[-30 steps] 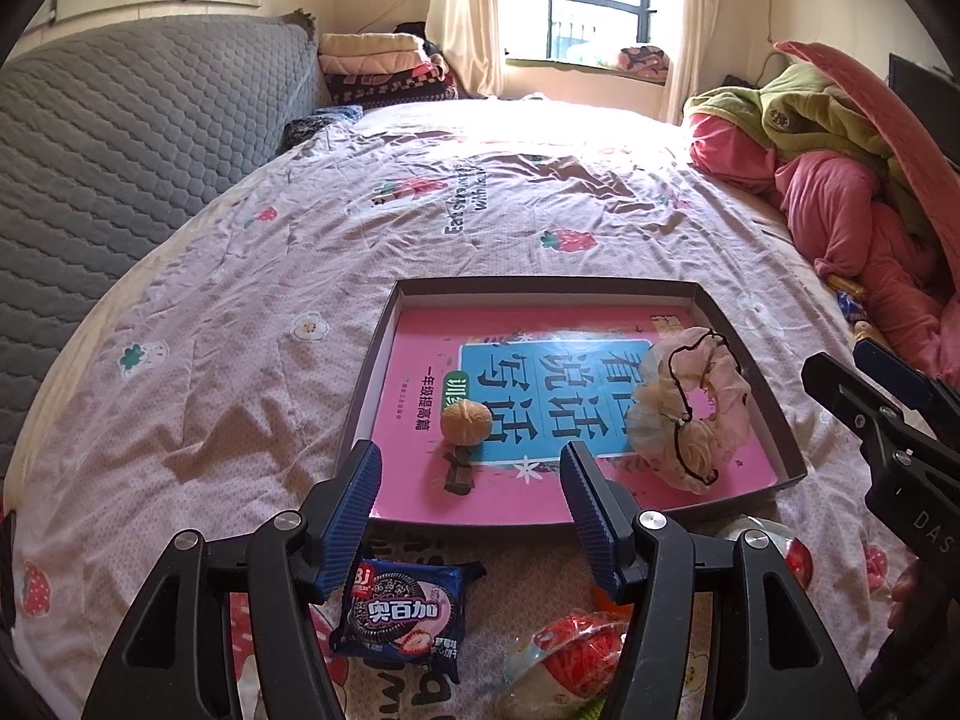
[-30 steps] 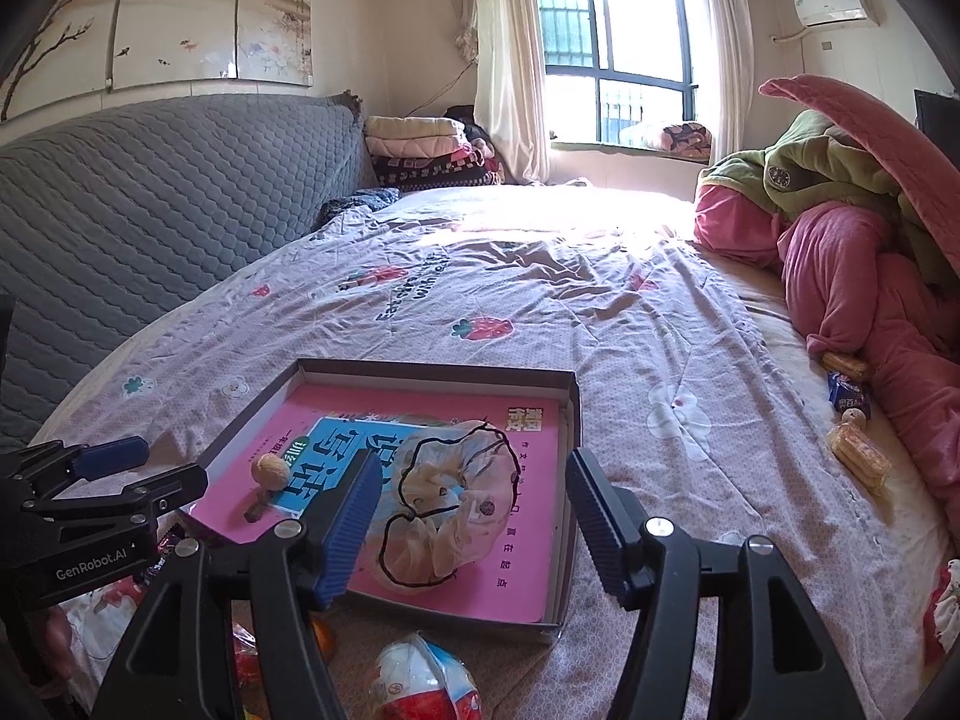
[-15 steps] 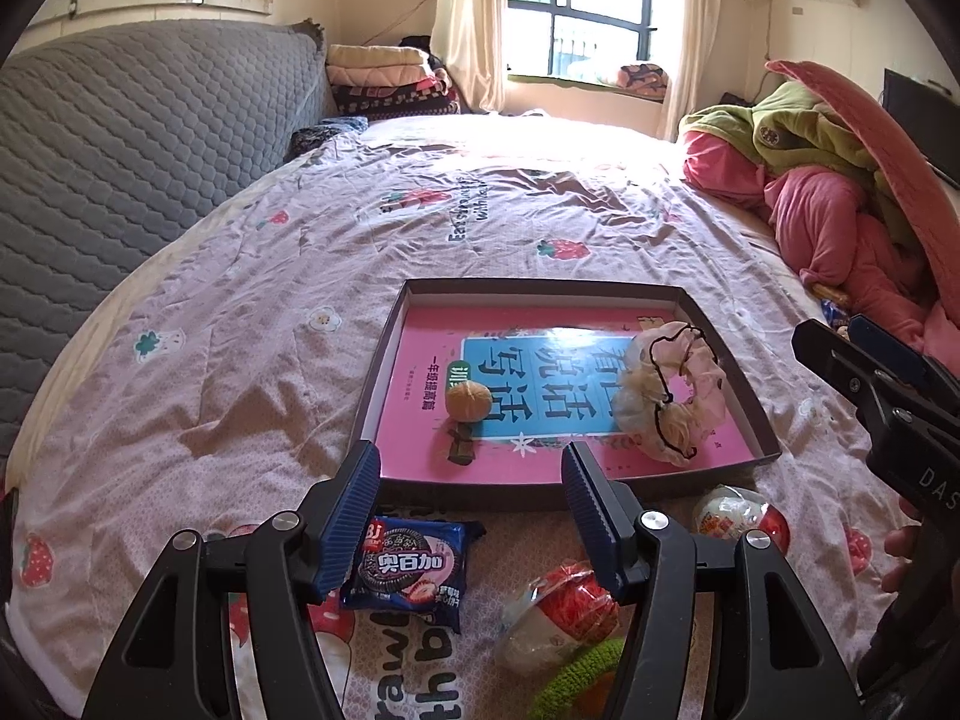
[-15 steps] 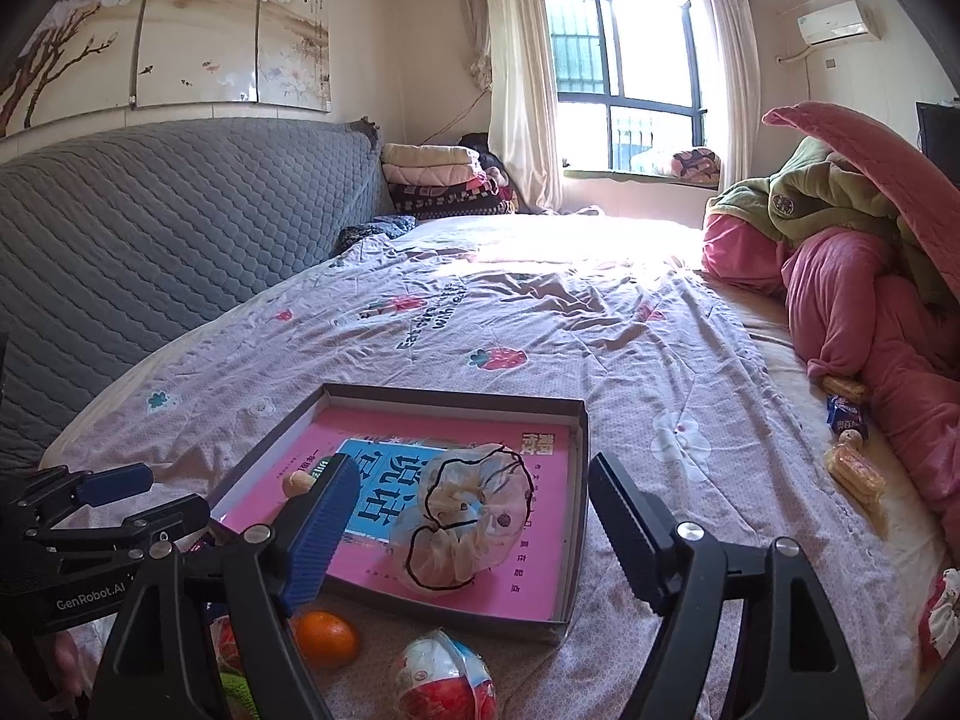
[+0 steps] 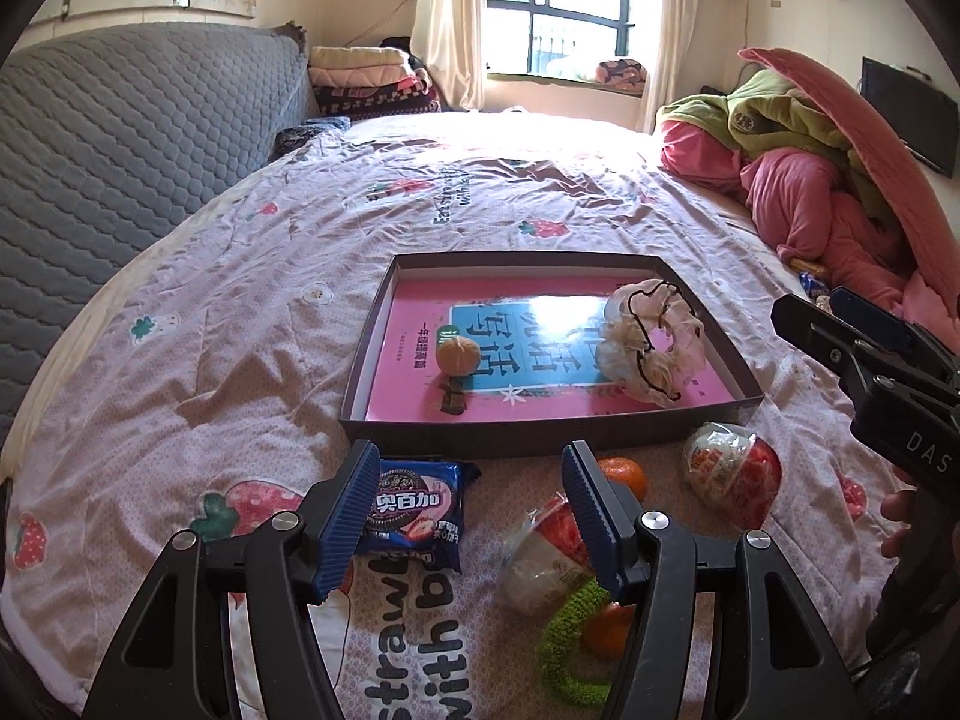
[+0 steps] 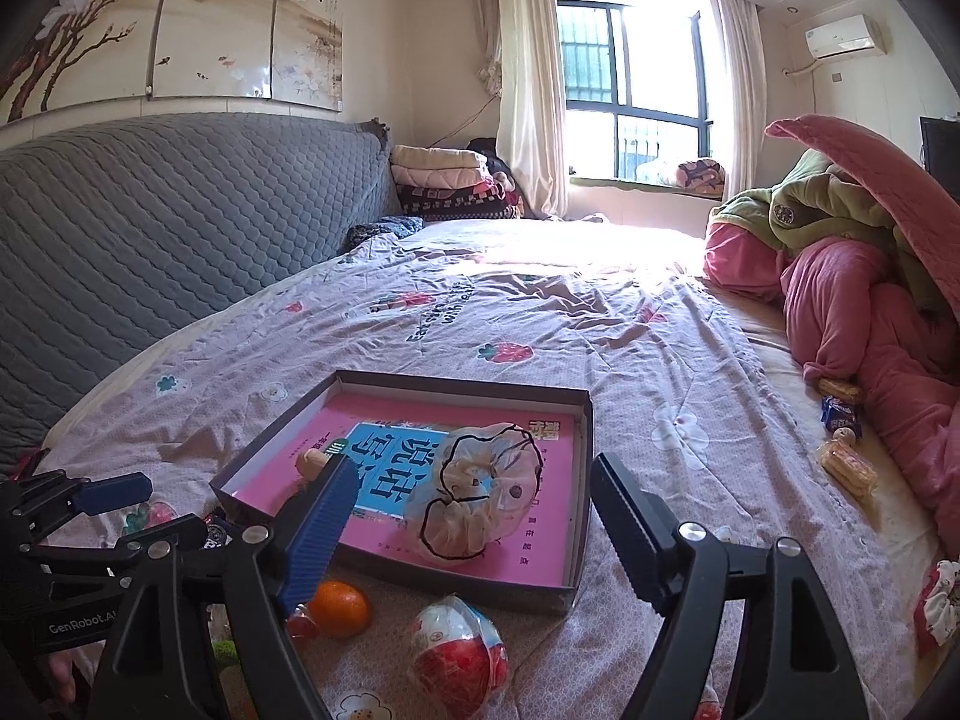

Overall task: Organize objects
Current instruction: 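Withdraw both tools from the tray back toward the remaining objects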

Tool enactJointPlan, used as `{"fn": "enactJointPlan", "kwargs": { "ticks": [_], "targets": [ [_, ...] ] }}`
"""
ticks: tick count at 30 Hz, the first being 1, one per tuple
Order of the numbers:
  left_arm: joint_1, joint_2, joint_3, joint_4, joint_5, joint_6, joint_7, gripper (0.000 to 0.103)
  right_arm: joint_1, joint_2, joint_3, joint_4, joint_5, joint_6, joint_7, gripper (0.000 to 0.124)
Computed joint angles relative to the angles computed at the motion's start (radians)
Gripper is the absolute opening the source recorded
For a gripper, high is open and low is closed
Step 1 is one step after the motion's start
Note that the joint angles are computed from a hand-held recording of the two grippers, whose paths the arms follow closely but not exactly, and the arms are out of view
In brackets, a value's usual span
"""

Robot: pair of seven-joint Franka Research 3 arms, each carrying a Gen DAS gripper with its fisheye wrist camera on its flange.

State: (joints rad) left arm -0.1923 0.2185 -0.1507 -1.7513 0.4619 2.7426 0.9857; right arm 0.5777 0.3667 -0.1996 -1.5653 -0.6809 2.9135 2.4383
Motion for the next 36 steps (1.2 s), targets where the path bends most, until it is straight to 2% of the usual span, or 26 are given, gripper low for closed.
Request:
{"fn": "enactJointPlan", "kwargs": {
  "ticks": [9,21,26,36],
  "targets": [
    [0.016,-0.044,-0.01,-0.083,-0.031,0.038,0.021,0.065,0.011,-0.032,0.006,-0.058,-0.057,-0.021,0.046,0.079],
    [-0.006,-0.08,-0.005,-0.154,0.057,0.054,-0.072,0.065,0.007,-0.068,0.044,-0.095,-0.246,-0.101,0.182,0.08],
    [0.0,-0.084,-0.022,-0.17,0.026,0.048,-0.032,0.065,-0.029,-0.08,0.087,-0.114,-0.243,-0.114,0.176,0.08],
    [-0.009,-0.092,-0.031,-0.188,0.002,0.023,0.009,0.065,-0.051,-0.096,0.118,-0.145,-0.226,-0.138,0.16,0.081]
  ]
}}
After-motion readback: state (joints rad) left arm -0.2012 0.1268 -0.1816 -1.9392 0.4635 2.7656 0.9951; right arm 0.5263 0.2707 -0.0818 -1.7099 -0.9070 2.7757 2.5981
